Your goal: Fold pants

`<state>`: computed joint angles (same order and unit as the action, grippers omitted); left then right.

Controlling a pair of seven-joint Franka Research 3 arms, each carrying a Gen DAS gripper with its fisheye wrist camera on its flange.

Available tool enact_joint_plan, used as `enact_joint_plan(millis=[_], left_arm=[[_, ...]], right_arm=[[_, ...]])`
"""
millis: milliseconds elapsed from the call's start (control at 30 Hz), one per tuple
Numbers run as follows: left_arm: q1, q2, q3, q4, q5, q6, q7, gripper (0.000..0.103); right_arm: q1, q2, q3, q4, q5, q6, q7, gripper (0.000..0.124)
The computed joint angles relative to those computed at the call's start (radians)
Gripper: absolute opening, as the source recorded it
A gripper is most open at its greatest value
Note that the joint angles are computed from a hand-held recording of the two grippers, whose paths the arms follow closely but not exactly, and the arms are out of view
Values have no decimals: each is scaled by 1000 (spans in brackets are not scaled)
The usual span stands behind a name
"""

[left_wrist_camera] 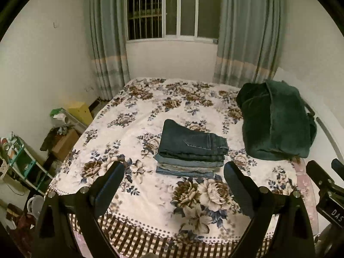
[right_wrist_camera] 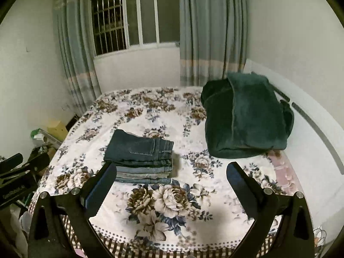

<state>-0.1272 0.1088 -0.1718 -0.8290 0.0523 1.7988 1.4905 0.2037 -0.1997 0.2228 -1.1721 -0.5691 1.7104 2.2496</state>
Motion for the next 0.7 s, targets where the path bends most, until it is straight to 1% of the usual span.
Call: enact_joint_plan(millis=[67, 200, 367, 433, 500, 533, 600, 700], left_arm=[[4, -33, 2, -17, -2, -7, 2, 95], [17, -88, 9, -45, -31, -9, 34, 95], [25, -144, 17, -105, -48, 18, 77, 95], [28, -152, 22, -115, -60, 22, 94, 95], [33, -161, 29, -124, -82, 17, 100, 102], [35, -176, 32, -143, -90, 23, 99, 103], [39, -190, 35, -164, -89, 39, 93, 103], [41, -210, 40, -193, -91, 50, 89, 103]], right_arm=[[6, -18, 16, 17, -5, -27, 0, 103], [10, -18, 80, 98, -60, -105, -2, 103], [34, 18, 152, 212, -133, -198, 16, 103], [51, 27, 162, 235, -152, -216, 27, 103], [69, 39, 177, 258, -187, -238, 30, 103], [79, 46, 182, 271, -202, -249, 29, 103], [97, 40, 170, 258, -203, -246, 41, 103], [120, 65, 184, 301, -241, -275, 30, 103]])
